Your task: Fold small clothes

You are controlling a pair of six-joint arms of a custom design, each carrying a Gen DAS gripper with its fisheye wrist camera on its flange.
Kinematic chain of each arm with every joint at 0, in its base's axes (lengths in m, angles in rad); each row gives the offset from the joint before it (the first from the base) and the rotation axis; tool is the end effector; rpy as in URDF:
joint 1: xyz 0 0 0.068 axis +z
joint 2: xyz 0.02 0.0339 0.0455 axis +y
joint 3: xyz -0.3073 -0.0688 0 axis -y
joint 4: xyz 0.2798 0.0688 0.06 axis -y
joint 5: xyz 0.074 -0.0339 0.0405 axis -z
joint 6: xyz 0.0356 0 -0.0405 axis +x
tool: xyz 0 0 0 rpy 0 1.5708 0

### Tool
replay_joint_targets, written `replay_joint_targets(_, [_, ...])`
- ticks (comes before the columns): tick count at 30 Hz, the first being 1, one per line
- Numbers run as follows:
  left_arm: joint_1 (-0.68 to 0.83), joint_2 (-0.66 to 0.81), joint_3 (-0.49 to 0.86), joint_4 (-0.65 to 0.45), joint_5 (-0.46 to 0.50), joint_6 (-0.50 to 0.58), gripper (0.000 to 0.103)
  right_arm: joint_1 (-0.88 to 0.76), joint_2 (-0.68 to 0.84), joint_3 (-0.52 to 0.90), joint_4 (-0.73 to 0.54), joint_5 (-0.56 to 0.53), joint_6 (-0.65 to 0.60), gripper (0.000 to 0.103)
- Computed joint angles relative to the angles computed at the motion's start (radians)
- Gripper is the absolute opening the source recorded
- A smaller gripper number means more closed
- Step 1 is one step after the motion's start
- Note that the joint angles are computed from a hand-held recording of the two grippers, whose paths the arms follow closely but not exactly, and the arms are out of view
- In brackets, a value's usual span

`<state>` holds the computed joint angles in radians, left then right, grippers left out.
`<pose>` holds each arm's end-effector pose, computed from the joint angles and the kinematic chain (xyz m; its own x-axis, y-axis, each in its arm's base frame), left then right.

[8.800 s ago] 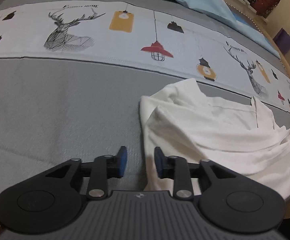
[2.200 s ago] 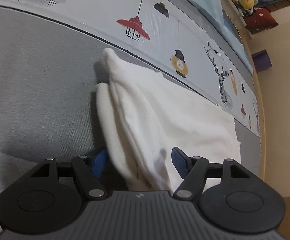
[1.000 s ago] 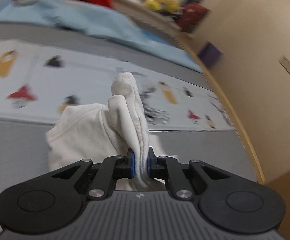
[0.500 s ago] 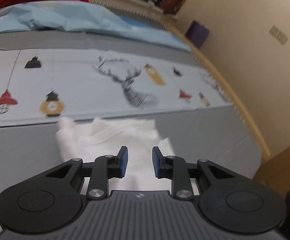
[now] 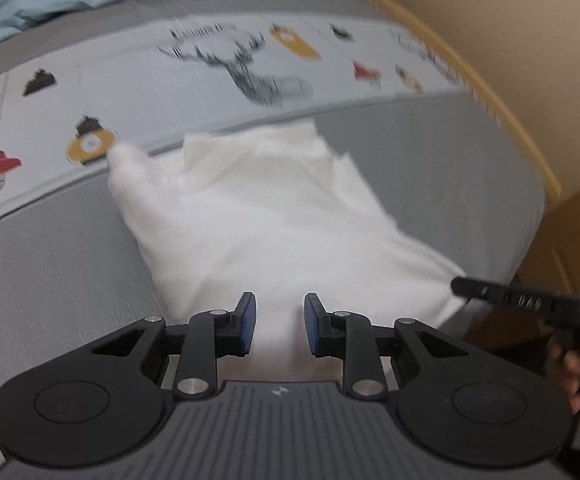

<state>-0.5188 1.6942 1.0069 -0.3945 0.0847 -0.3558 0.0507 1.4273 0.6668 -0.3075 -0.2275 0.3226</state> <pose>0.3143 -0.1829 0.1907 -0.9027 0.1158 -0.4143 0.2284 0.9451 -0.2336 0.2717 0.0218 0.1730 -0.8800 0.2646 -0.3944 0.1277 0.9316 0.3402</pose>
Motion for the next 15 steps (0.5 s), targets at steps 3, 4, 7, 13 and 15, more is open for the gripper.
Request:
replay_joint_targets(3, [-0.025, 0.076, 0.048, -0.078, -0.039, 0.022, 0.028, -0.003, 0.050, 0.051, -0.097, -0.002, -0.009, 0.008])
replay_joint_targets(4, [-0.034, 0.095, 0.061, -0.095, -0.064, 0.025, 0.028, -0.003, 0.034, 0.064, -0.101, -0.005, -0.009, 0.012])
replay_joint_targets(7, [-0.043, 0.117, 0.078, -0.112, -0.089, 0.022, 0.028, 0.015, -0.021, 0.092, -0.012, -0.016, -0.077, 0.013])
replay_joint_targets(13, [-0.043, 0.137, 0.094, -0.121, -0.092, 0.014, 0.028, 0.041, 0.176, 0.260, 0.095, -0.115, -0.200, 0.025])
replay_joint_targets(15, [-0.048, 0.144, 0.104, -0.126, -0.100, 0.015, 0.028, 0.054, 0.259, 0.299, 0.131, -0.113, -0.199, 0.025])
